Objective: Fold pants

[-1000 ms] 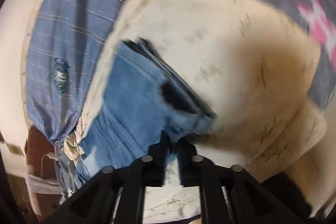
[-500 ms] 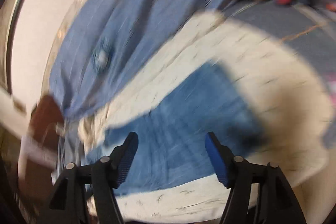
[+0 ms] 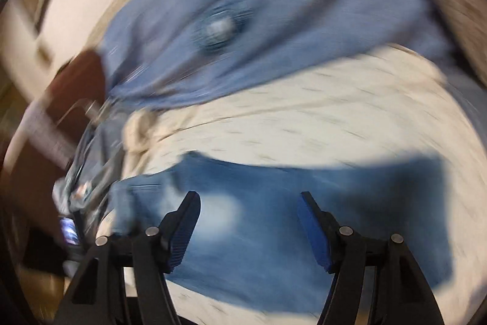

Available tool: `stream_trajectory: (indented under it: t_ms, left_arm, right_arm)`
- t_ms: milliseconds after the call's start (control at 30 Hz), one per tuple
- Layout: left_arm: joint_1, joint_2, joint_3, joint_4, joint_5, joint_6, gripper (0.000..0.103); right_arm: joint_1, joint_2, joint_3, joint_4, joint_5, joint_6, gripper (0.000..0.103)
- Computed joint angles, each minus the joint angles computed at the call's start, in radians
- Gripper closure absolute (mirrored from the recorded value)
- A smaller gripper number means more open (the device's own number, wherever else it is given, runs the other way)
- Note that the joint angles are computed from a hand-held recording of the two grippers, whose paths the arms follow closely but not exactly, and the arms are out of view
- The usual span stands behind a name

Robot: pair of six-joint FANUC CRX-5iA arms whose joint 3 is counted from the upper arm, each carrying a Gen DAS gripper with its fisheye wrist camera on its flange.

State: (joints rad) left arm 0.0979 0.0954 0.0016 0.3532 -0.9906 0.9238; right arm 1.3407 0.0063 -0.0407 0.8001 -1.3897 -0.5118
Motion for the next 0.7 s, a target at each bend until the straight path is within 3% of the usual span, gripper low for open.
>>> stream_trajectory:
  t_ms: [33,133,233,333,367,400,467,533,600,700]
  left_arm:
    - [0.001,0.003,0.002,0.003,-0.002,-0.006,0.004]
    - [0.012,0.022,0.005,0.041,-0.01,-0.024,0.003]
    - [0.014,0.005,-0.025,0.059,0.014,-0.05,0.002]
    - [0.031,0.002,-0.038,0.083,-0.002,-0.073,0.002]
    - [0.033,0.007,-0.035,0.09,-0.01,-0.075,0.002]
    - [0.035,0.01,-0.032,0.094,-0.014,-0.078,0.002]
    - [0.035,0.012,-0.034,0.1,-0.013,-0.083,0.002]
    - [0.033,0.013,-0.034,0.102,-0.008,-0.083,0.002]
    - [0.029,0.013,-0.033,0.099,-0.005,-0.081,0.002]
    - [0.029,0.007,-0.044,0.102,0.009,-0.087,0.002]
  right_arm:
    - [-0.075,0.029,0.038,-0.04,0.088,0.123,0.033]
    - [-0.225,0.126,0.155,-0.185,0.223,0.373,0.033]
    - [-0.341,0.245,0.306,-0.362,0.241,0.602,0.033]
    - [-0.415,0.352,0.435,-0.543,0.194,0.755,0.034]
    - [-0.421,0.388,0.48,-0.574,0.149,0.786,0.055]
    - [-0.413,0.427,0.527,-0.552,0.083,0.811,0.071]
    - [-0.382,0.452,0.559,-0.474,0.042,0.821,0.082]
    - [-0.351,0.47,0.569,-0.374,-0.006,0.8,0.083]
    - [-0.37,0.481,0.552,-0.401,0.011,0.779,0.083]
    - [-0.359,0.473,0.48,-0.331,0.086,0.702,0.076]
